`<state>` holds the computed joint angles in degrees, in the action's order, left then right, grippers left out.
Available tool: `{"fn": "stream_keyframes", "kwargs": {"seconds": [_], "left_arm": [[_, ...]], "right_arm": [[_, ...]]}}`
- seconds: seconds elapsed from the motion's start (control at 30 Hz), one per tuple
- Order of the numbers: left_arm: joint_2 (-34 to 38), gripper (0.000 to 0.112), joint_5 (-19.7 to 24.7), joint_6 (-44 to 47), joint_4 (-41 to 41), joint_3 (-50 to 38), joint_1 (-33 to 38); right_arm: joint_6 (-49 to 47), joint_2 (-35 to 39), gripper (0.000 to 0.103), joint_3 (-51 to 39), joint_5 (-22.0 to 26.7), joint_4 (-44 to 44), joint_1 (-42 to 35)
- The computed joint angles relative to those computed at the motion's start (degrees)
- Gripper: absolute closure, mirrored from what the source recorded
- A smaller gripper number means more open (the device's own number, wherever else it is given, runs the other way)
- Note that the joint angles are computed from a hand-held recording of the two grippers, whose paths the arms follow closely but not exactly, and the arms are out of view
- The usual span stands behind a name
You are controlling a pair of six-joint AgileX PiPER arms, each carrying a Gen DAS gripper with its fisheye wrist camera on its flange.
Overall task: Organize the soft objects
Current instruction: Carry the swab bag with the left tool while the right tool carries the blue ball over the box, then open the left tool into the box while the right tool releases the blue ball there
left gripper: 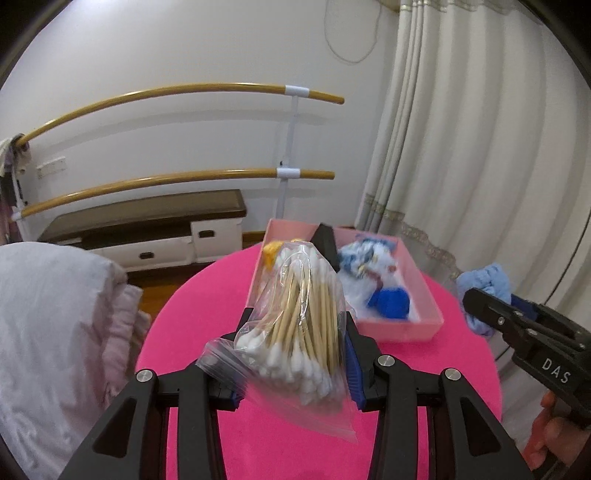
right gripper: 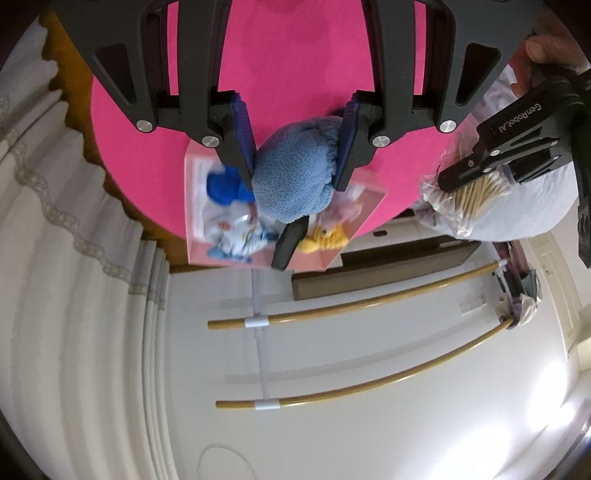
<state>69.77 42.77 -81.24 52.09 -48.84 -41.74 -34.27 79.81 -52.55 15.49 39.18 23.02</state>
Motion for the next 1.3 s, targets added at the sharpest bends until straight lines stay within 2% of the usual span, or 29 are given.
{"fn": "stream_keyframes", "kwargs": {"seconds": [0.13, 0.27, 0.57, 0.83, 1.1, 1.3], "left_arm": [[5.38, 0.073, -6.67, 9.66, -6.51, -5.94, 8.13], [12.09, 0.073, -10.54, 18.74, -13.82, -12.69, 13.90], [26.00, 0.073, -13.83, 39.54, -32.91, -27.06, 22.23], [38.53, 0.073, -11.03, 50.08, -43.07, -41.63, 25.58], [49.68, 0.073, -6.08, 53.35, -46.93, -56.02, 26.71], [58.49, 0.064, 1.63, 54.34, -47.39, -69.96, 27.21]], "right_arm": [[6.96, 7.10, 0.065, -9.58, 2.29, -8.10, -0.16], [12.27, 13.96, 0.065, -17.39, 4.49, -14.25, -0.57], [12.30, 23.74, 0.065, -27.20, 8.60, -14.70, -3.57], [9.06, 28.87, 0.065, -30.63, 10.19, -11.69, -5.79], [8.42, 31.58, 0.065, -33.23, 11.30, -11.32, -6.01], [9.97, 33.94, 0.065, -36.43, 12.79, -12.93, -5.53]]}}
